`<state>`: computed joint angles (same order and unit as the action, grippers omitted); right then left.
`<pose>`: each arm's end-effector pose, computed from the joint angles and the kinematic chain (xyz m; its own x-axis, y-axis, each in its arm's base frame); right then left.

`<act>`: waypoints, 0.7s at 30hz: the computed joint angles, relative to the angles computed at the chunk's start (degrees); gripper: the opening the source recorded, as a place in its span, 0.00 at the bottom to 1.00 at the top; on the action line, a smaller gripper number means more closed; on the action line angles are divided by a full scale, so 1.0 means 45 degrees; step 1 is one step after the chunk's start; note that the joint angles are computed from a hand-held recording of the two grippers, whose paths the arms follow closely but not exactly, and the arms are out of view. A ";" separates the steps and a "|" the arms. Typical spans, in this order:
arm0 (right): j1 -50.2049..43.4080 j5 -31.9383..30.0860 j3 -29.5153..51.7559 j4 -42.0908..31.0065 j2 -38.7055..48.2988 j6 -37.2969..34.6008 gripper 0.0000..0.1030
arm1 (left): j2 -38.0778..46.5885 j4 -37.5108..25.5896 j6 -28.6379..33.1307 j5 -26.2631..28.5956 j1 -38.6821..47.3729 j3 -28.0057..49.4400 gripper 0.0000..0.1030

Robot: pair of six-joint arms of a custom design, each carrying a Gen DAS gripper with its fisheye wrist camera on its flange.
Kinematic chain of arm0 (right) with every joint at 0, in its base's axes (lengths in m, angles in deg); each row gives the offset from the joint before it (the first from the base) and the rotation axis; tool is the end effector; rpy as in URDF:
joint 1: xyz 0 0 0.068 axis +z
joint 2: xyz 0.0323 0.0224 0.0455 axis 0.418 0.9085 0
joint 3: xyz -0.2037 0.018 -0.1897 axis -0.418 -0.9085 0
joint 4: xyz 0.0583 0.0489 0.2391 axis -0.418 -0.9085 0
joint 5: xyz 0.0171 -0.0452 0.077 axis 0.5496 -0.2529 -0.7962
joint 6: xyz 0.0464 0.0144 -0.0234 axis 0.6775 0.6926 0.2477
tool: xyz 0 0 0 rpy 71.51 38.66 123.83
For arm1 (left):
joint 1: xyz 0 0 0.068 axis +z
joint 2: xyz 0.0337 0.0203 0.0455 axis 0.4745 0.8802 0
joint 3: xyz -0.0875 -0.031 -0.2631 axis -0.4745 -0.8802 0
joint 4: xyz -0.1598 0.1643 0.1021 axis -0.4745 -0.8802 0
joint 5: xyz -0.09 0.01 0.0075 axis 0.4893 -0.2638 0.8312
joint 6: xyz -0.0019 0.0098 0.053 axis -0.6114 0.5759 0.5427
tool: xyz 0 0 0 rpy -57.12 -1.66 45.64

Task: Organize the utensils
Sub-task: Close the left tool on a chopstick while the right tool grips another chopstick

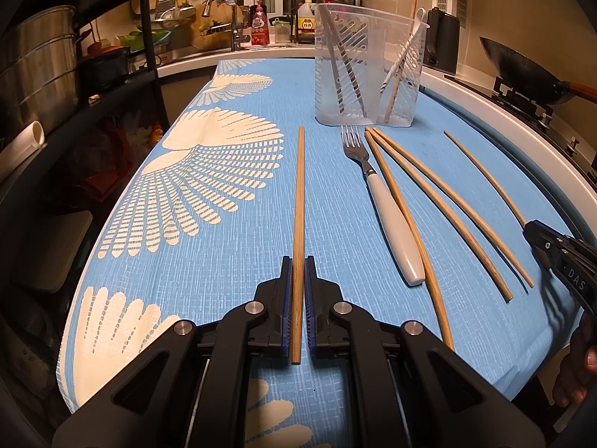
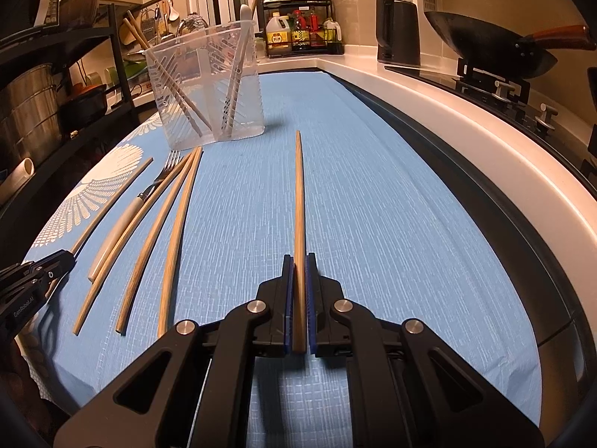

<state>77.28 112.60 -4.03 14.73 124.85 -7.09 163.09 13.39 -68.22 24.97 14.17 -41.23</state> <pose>0.1193 0.1131 0.1087 -0.5614 0.3667 -0.7418 0.4818 0.8737 0.0672 0.2284 -0.0656 0.1237 -0.5907 0.3507 -0.7267 0.5161 0.8565 -0.0062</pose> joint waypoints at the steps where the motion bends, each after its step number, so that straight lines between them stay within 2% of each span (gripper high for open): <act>1: 0.0001 0.0008 0.0046 -0.0048 0.0050 -0.0034 0.07 | 0.0011 0.0008 -0.0006 0.0004 0.0008 0.0003 0.07; 21: 0.0182 0.0223 0.0378 -0.0460 0.0555 -0.0045 0.07 | 0.0116 0.0394 0.0019 0.0100 0.0119 -0.0127 0.07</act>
